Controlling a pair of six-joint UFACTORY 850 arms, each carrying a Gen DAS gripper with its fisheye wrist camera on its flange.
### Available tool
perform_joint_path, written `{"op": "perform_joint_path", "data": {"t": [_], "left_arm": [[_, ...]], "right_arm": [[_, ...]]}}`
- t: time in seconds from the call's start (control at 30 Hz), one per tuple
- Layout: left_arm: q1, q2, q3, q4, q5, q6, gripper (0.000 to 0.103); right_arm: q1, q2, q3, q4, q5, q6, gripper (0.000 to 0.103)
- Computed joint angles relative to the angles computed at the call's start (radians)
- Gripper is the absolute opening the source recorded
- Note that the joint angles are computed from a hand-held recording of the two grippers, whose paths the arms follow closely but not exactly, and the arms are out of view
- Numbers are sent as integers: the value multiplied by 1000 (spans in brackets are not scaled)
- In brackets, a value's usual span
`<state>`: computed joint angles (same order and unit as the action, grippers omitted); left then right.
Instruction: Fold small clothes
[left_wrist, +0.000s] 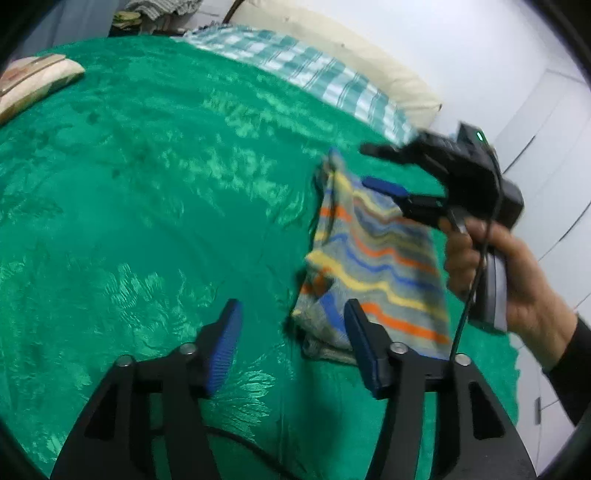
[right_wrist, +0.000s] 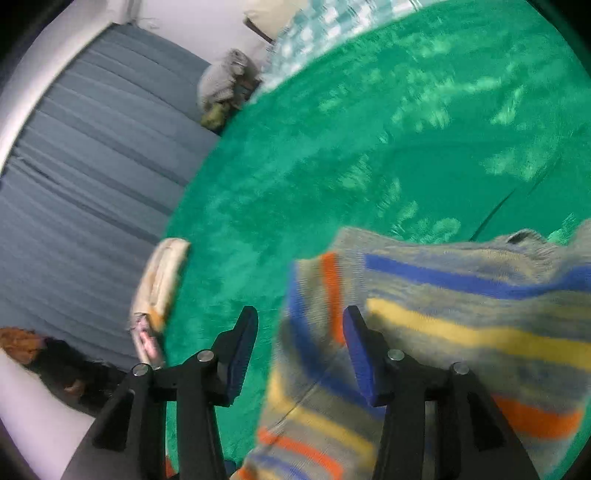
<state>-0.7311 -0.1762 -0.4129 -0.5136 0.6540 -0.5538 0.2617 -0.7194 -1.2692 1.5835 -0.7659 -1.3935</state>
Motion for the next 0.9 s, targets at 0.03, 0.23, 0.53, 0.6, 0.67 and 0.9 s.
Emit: {"op": "perform_joint_path", "data": {"t": [0.03,0.23,0.53,0.6,0.67,0.9], "left_arm": [[17,1,0,35,6,-15,66],[66,-81,-102,160,-65,-51,46],[81,-28,-97,122,-228,36,59],[102,8,-72,168,-170,3,81],[133,-19,-98,243,-175,-29,85],[130,-176,-238,417,-299,-103,68]], "right_arm": [[-8,29,28,6,3,-34,48],[-18,219,242,-136,63,-261,48],[-75,313,458,-166,110,-390,50],[-128,319,451,-76,63,-415,59],[-173,284,408,-11,48,-380,62],[-192,38,171,-30,-52,-68,62]]}}
